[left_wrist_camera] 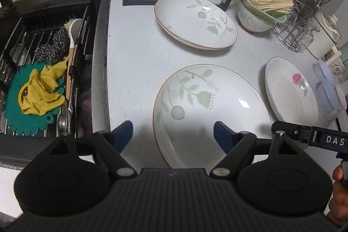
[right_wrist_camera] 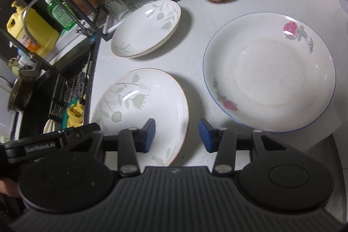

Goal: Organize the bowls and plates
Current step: 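Move the left gripper to the rim of the large leaf-pattern plate, then close the left gripper on the leaf plate rim and lift it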

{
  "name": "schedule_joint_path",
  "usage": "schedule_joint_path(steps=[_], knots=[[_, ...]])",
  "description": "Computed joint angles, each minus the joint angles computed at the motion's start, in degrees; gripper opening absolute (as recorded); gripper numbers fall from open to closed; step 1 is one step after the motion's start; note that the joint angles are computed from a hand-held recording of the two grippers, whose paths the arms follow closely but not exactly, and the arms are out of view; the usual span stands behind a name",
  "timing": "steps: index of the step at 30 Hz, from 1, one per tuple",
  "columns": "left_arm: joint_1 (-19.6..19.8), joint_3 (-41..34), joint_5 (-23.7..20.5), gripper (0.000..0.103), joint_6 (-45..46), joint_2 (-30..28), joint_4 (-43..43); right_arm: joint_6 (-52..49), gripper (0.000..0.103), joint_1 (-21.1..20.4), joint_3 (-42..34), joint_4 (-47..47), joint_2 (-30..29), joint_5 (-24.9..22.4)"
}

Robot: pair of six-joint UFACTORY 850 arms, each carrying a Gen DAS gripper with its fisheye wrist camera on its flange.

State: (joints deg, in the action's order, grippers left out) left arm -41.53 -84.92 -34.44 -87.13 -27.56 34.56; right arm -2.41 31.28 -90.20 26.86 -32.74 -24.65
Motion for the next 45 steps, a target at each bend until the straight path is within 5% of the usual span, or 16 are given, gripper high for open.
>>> schedule_joint_path(steps=[9,28,45], knots=[[2.2,2.1,6.2,0.051,4.1,-0.8,-4.2,7.4,0.026,0.9,-1.0,-6.0,-2.2,1.9],[6.0,4.6,18.3,0.05,14.6,-0.5,-19.2,1.8,0.023,-0.4,-5.9,2.6,-6.0,-2.7],[7.4,-2.7,19.5,0.05,27.7,-2.1,-33.3,4.1,0.023,-3.1,-10.7,1.7,-4.8,-6.4]])
